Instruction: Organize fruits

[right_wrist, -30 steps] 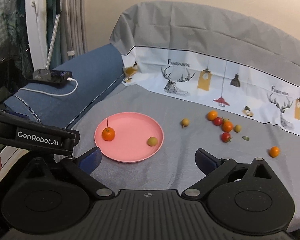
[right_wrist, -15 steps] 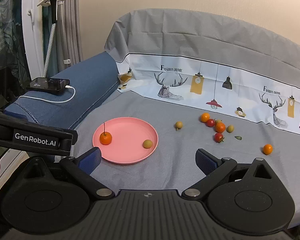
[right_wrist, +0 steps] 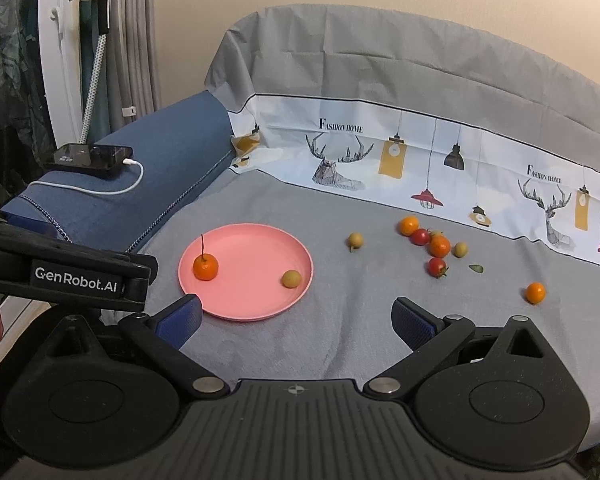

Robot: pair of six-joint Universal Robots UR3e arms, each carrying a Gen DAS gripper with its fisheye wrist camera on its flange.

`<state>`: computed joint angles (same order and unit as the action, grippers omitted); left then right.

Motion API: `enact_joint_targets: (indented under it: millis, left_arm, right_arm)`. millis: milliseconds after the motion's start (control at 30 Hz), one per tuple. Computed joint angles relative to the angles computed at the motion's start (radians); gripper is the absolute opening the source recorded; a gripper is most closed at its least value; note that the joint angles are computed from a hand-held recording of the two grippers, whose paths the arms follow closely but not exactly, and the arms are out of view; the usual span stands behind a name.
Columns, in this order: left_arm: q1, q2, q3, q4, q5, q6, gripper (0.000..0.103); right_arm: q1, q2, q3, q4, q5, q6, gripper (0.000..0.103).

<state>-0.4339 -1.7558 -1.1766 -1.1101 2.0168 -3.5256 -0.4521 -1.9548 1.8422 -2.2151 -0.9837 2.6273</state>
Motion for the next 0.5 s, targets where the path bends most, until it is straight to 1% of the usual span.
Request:
enact_joint_targets:
  millis: [367,500]
  left_arm:
    - [0.035,-0.026,-0.021,0.056,-0.034,0.048,0.103]
    - [0.057,-0.041,-0.014,0.071,-0.068,0.07,0.103]
  right_arm:
    - [0.087,0.089,-0.04,-0.046,-0.095,0.032,0.101]
    - [0.121,0.132,-0.063,-0.06,-0.134,0.042,0.101]
